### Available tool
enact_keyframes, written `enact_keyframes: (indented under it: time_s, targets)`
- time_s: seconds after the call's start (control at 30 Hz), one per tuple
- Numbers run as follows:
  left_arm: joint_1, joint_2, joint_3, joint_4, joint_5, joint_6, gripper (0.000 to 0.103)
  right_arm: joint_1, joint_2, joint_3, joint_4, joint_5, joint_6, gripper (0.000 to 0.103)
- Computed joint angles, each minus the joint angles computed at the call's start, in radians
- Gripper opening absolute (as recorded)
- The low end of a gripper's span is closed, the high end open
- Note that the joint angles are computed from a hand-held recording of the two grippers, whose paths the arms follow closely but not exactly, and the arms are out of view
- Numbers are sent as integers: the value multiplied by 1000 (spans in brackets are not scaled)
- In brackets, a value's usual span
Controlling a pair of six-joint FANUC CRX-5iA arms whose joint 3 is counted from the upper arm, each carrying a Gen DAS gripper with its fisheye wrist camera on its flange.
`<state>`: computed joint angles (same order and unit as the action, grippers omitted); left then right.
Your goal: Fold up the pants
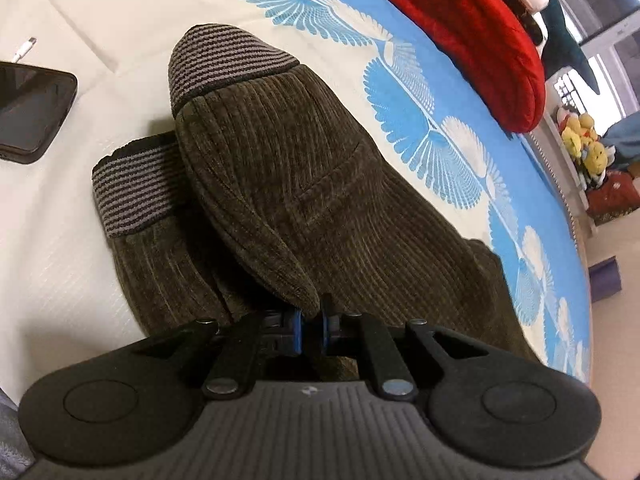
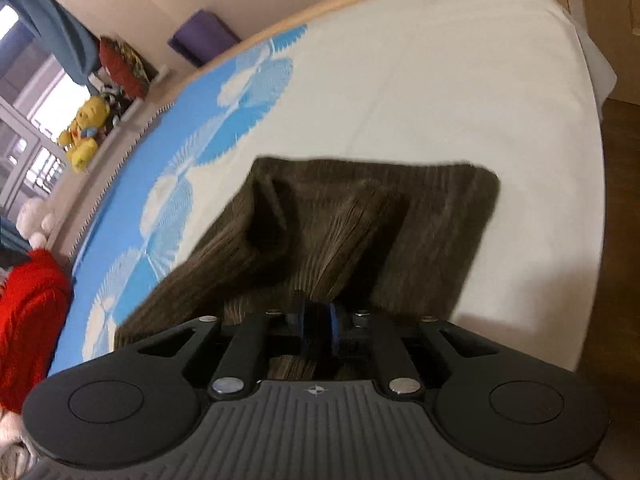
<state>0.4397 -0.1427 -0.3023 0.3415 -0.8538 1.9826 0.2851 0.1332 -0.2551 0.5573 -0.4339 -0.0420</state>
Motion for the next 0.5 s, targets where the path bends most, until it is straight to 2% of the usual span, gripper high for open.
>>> enact_keyframes:
  time_s: [0.03,0.1,0.17,0.23,0.4,0.5]
  targets:
    - [5,1,-5,13,3,2,12,-9,5,-3,11,21,-6,30]
    - [18,-7,-6,27,-16,13,11,-21,24,14,-41,56,36,33]
    - [8,3,40,3,-29,42,8,-31,54,99,-157,-3,151,7]
    - [-4,3,79,-5,-13,46,7,-36,75,181,-235,-37,242,7]
    - [-28,9,185,-23,32,76,7,-28,190,497,-237,-133,382,6]
    - [-36,-4,190,-38,27,82,7,-34,219,603,-207,-144,411,6]
